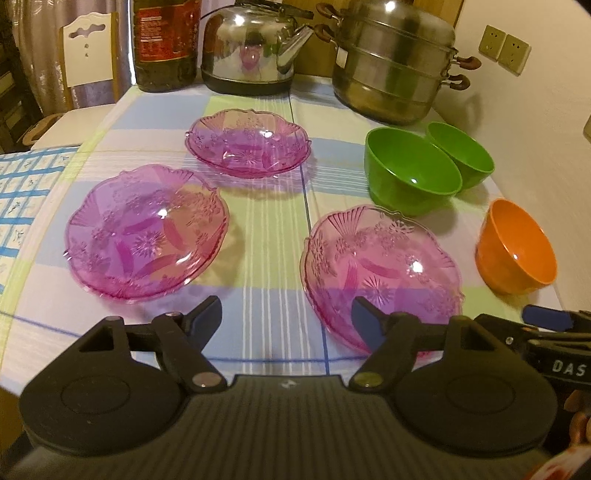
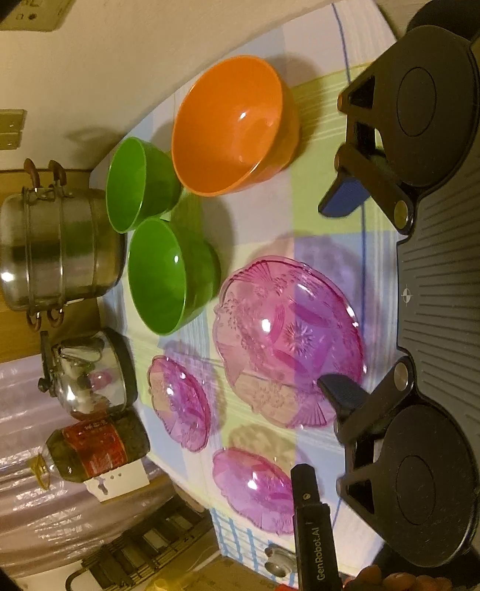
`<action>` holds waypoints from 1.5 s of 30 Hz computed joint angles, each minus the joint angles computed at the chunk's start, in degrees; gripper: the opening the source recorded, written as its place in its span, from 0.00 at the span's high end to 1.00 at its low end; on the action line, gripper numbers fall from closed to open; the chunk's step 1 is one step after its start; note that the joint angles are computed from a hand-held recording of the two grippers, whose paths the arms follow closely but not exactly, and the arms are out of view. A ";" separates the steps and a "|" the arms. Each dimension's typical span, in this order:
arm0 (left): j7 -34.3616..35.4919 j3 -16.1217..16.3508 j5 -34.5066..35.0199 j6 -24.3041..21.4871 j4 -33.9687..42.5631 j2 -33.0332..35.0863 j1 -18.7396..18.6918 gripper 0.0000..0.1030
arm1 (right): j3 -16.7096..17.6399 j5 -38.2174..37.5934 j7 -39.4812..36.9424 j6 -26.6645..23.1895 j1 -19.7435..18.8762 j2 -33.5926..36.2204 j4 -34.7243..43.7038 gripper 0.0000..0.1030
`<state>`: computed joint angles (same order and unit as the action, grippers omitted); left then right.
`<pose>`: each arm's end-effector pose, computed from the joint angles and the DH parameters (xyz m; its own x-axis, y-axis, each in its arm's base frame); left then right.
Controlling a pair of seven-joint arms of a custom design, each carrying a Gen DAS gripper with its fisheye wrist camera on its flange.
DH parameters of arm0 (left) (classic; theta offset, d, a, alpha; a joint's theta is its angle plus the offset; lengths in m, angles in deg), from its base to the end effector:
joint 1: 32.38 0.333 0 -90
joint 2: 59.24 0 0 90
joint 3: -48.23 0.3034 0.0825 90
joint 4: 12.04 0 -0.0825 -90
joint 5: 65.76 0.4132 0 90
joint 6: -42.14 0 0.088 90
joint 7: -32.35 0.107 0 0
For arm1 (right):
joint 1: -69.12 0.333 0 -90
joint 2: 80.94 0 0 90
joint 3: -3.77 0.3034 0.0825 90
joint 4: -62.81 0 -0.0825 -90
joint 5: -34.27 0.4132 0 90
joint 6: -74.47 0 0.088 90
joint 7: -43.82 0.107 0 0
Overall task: Organize plates and bowls
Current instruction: 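Close the left tool on the front pink plate's rim while the right tool grips it too, then lift the pink plate with both tools and carry it toward the back pink plate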
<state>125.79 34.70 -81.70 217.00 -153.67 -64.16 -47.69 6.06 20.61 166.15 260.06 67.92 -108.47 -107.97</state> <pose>0.4769 -0.2384 0.3655 -0.3363 -0.9324 0.1325 -0.7732 0.1930 -0.6041 0.3808 0.0287 0.3364 -0.2096 -0.9540 -0.2142 -0.7113 0.2991 -0.6360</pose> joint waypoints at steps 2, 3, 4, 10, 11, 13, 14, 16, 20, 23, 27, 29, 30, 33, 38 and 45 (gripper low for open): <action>2.08 0.49 -1.89 -0.26 1.55 1.73 -0.56 0.30 | -1.04 0.00 -0.58 0.72 0.41 2.80 1.55 0.25; 3.64 0.66 -3.35 -0.39 2.42 2.73 -0.81 0.30 | -0.66 0.05 -0.67 1.19 -0.14 3.90 2.12 0.25; 4.04 0.57 -3.66 -0.58 3.15 3.58 -0.73 0.31 | -0.15 0.10 -0.76 1.83 -0.80 4.90 2.56 0.25; 6.91 -0.32 -5.03 -1.45 6.67 8.09 -0.08 0.41 | -1.83 0.57 -1.84 3.62 -0.42 10.49 5.66 0.33; 7.44 -0.56 -5.45 -1.61 7.10 8.63 0.09 0.41 | -2.34 0.62 -2.02 3.84 -0.09 11.20 6.02 0.35; 8.41 -0.99 -6.34 -1.71 7.79 9.57 0.38 0.43 | -4.44 0.41 -2.38 4.26 1.51 12.57 6.77 0.36; 8.55 -1.04 -6.23 -1.68 8.10 10.03 0.43 0.45 | -4.76 0.50 -2.45 4.23 1.73 13.13 7.12 0.37; 8.28 -1.02 -5.55 -1.67 8.61 10.74 0.42 0.47 | -5.30 0.75 -2.40 4.30 2.14 14.32 7.83 0.40; 8.59 -1.45 -5.85 -1.86 9.57 11.86 0.81 0.57 | -6.27 0.74 -2.47 4.32 2.94 16.05 8.96 0.48; 9.46 -1.97 -7.10 -2.16 10.18 12.44 1.22 0.61 | -9.99 -0.42 -1.91 4.32 6.19 16.91 9.56 0.54; 9.40 -1.78 -6.68 -2.67 10.80 12.98 1.12 0.66 | -15.13 -2.35 -0.84 4.10 10.56 17.74 10.29 0.62; 9.20 -1.71 -6.33 -2.70 11.02 13.22 1.03 0.70 | -16.96 -3.16 -0.46 3.94 12.14 17.98 10.57 0.66; 9.17 -1.71 -6.22 -2.72 11.05 13.28 1.02 0.73 | -17.60 -3.42 -0.24 3.95 12.79 18.12 10.71 0.68; 9.28 -1.83 -6.18 -2.98 11.13 13.37 1.13 0.79 | -16.34 -3.25 0.00 3.91 11.58 18.36 10.81 0.72; 9.78 -2.07 -6.19 -2.71 10.87 13.23 1.12 0.86 | -16.21 -3.40 0.22 3.68 11.11 18.22 10.65 0.85; 10.33 -2.07 -6.55 -3.09 10.73 12.83 1.24 0.88 | -19.01 -3.55 0.34 3.47 13.47 17.52 10.19 0.89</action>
